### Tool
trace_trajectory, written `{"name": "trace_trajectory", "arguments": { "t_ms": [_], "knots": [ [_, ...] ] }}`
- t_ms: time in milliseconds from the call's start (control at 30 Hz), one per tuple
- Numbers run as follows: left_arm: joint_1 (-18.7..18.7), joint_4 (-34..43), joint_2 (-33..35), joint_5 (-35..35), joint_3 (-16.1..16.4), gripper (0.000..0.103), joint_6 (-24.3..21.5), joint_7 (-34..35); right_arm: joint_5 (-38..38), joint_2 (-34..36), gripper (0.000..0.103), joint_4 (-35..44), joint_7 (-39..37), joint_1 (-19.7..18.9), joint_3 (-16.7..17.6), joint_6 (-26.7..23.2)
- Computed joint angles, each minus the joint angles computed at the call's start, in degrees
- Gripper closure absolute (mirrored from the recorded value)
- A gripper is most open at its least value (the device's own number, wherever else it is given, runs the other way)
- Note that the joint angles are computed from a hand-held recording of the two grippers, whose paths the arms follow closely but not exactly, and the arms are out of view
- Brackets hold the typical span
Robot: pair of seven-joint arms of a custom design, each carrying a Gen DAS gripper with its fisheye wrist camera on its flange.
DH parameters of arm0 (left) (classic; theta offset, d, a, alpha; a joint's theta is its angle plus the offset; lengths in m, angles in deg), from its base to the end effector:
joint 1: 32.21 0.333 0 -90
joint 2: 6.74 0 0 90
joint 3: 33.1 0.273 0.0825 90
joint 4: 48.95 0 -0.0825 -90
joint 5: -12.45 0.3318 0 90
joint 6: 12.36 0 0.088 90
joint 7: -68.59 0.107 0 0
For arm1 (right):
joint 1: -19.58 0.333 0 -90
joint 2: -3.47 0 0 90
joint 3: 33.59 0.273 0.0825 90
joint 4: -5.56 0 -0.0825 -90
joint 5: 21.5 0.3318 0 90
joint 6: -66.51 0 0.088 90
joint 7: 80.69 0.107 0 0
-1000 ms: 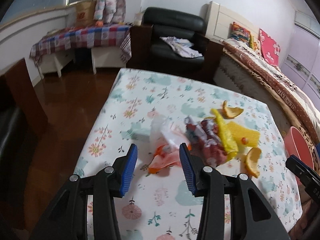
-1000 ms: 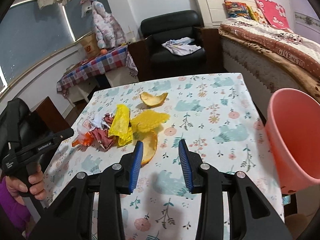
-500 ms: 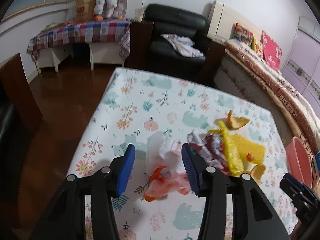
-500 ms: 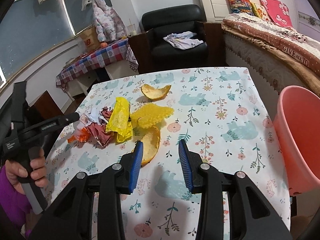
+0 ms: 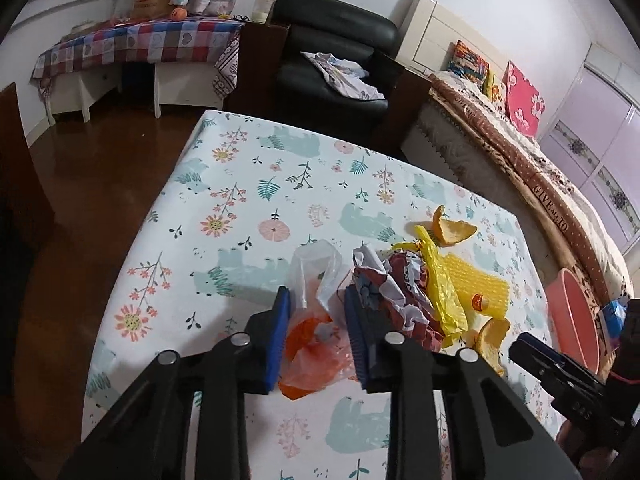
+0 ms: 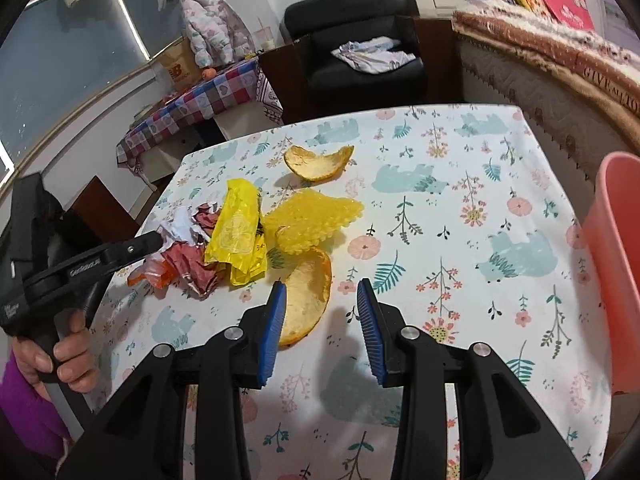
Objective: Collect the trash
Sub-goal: 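Grasp the clear plastic bag with the left tool while the right tool grasps an orange peel, then carry the bag and peel over the pink bucket and open both tools to drop them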
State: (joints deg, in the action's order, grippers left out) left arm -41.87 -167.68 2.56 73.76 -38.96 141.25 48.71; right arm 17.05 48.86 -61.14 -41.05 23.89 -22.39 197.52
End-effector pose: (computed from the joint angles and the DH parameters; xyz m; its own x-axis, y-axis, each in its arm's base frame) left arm 0.5262 -0.1730 0.3792 0.5824 -0.7530 0.3061 -0.4819 -0.6231 -0.6160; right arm 0.6920 0.1611 0.3582 0.6918 -0.6443 -0.3260 -0.6725 -0.4104 -0.6159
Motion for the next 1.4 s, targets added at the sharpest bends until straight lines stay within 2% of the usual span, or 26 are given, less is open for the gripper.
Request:
{"name": "trace_trajectory", "arguments": {
  "t_ms": [167,300,400,467,533,767,967,1233,1400],
  "knots": [
    [-0.2,-2.4,-2.9,1.7,-0.5,0.080,-1.7,-2.2,-1.5,3.7,0.066,6.2,2.9,0.6,-0.1,-3.2],
    [0.3,-4.2,-5.1,2.3,-1.5,0.080,-2.4,-3.8,-3.4,4.6,0.066,7.5,4.1,2.0,-0.8,-2.5],
    [0.6,-4.9,-6.3,2.4,-2.2,0.080,-3.1,-4.1,-6.2,7.4,0.066,11.9,8.2,3.3,-1.8,-4.0],
    [0.7,-5.2,-6.9,2.5,-2.6,0.080,-3.4,-4.2,-7.0,8.4,0.092,13.7,8.9,3.1,-1.4,-5.5],
    [0.8,-5.2,-7.2,2.4,-3.0,0.080,-3.5,-4.1,-6.8,8.2,0.097,13.4,8.3,2.4,-0.7,-6.3],
    [0.1,-3.1,-6.6,2.1,-4.1,0.080,-3.9,-2.1,-1.6,-1.6,0.098,-1.3,-1.2,-0.7,0.7,-0.9],
    [-1.8,2.4,-3.1,2.3,-4.2,0.080,-3.5,1.1,7.3,-10.1,0.098,-12.7,-10.6,-3.7,1.5,6.2],
    [-5.9,13.1,3.8,2.3,-2.9,0.080,-4.5,6.1,20.1,-15.0,0.098,-18.1,-21.4,-6.0,1.8,14.3],
    [-8.7,20.6,8.5,1.9,-1.4,0.080,-4.2,9.6,25.6,-15.4,0.098,-17.4,-23.5,-6.6,1.1,17.3]
  ]
}}
